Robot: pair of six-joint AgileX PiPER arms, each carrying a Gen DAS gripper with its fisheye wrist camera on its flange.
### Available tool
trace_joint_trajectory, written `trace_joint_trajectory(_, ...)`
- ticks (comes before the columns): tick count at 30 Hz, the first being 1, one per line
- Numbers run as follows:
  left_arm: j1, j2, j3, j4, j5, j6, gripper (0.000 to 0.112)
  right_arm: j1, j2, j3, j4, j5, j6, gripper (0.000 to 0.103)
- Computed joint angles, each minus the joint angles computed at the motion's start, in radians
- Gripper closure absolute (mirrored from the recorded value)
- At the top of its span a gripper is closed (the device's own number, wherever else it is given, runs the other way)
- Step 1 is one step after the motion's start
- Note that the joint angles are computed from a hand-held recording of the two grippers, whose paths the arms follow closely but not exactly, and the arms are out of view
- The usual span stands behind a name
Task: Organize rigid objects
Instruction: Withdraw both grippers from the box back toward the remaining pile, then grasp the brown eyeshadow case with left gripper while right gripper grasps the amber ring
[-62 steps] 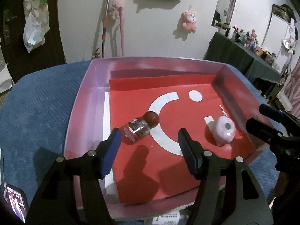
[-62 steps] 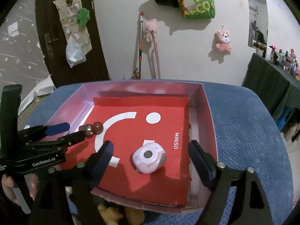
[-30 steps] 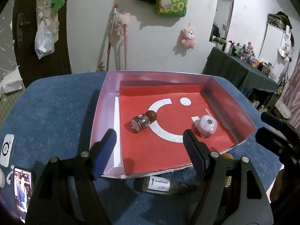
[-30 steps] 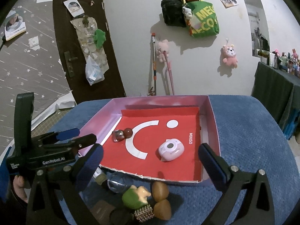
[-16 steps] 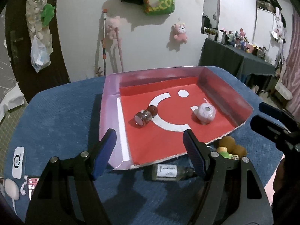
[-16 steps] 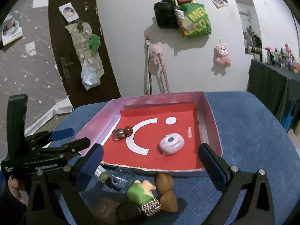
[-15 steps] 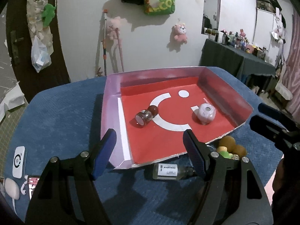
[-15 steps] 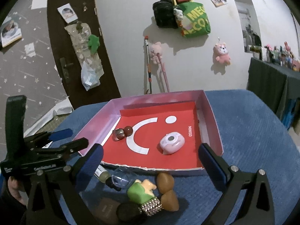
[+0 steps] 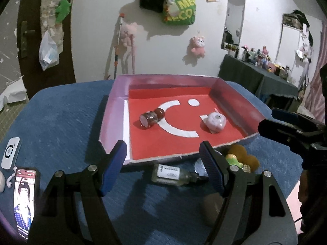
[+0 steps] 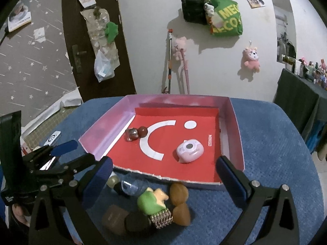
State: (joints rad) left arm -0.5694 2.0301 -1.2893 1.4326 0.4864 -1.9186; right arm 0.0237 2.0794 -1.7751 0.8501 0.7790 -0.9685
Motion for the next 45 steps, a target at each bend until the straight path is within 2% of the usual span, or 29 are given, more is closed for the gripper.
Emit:
trace_joint_trajectory(3, 0.01, 0.007, -0.021, -0.07, -0.038, 0.098, 0.04, -0.012, -0.022, 0.058, 0.04, -0.015, -0.026, 0.0)
trace_joint_trajectory(6, 0.007, 0.016, -0.042, -0.15, -0.037, 0.212, 0.04, -0.022, -0.048, 0.128, 0.092, -0.046, -0.065, 0.0)
trace_joint_trajectory(10, -0.005, 0.022, -0.04, -0.18, -0.038, 0.255, 0.04, -0.037, -0.073, 0.223, 0.162, -0.076, -0.117, 0.0)
trace_joint_trajectory(15, -0.023, 0.013, -0.006, -0.117, -0.034, 0.15, 0.04, -0.056, -0.07, 0.251, 0.176, -0.057, -0.125, 0.0)
trace_joint_trajectory(19, -0.05, 0.023, 0.021, -0.021, 0.004, 0.005, 0.04, -0.067, -0.074, 0.255, 0.158, -0.051, -0.144, 0.0)
trace_joint_trajectory(23, -0.055, 0.022, 0.062, 0.069, -0.023, -0.156, 0.04, -0.073, -0.075, 0.256, 0.117, -0.044, -0.145, 0.0)
trace_joint_trajectory(26, -0.054, 0.029, 0.049, 0.025, -0.034, -0.115, 0.04, -0.078, -0.083, 0.273, 0.107, -0.043, -0.158, 0.001)
trace_joint_trajectory(30, -0.069, 0.019, 0.055, 0.019, -0.03, -0.096, 0.04, -0.084, -0.092, 0.31, 0.122, -0.053, -0.166, 0.011)
trace_joint_trajectory(33, -0.083, 0.013, 0.074, 0.053, -0.04, -0.131, 0.04, -0.084, -0.099, 0.34, 0.128, -0.069, -0.174, 0.012)
trace_joint_trajectory(45, -0.111, 0.058, 0.053, 0.015, -0.087, -0.116, 0.04, -0.088, -0.105, 0.386, 0.109, -0.119, -0.176, 0.02)
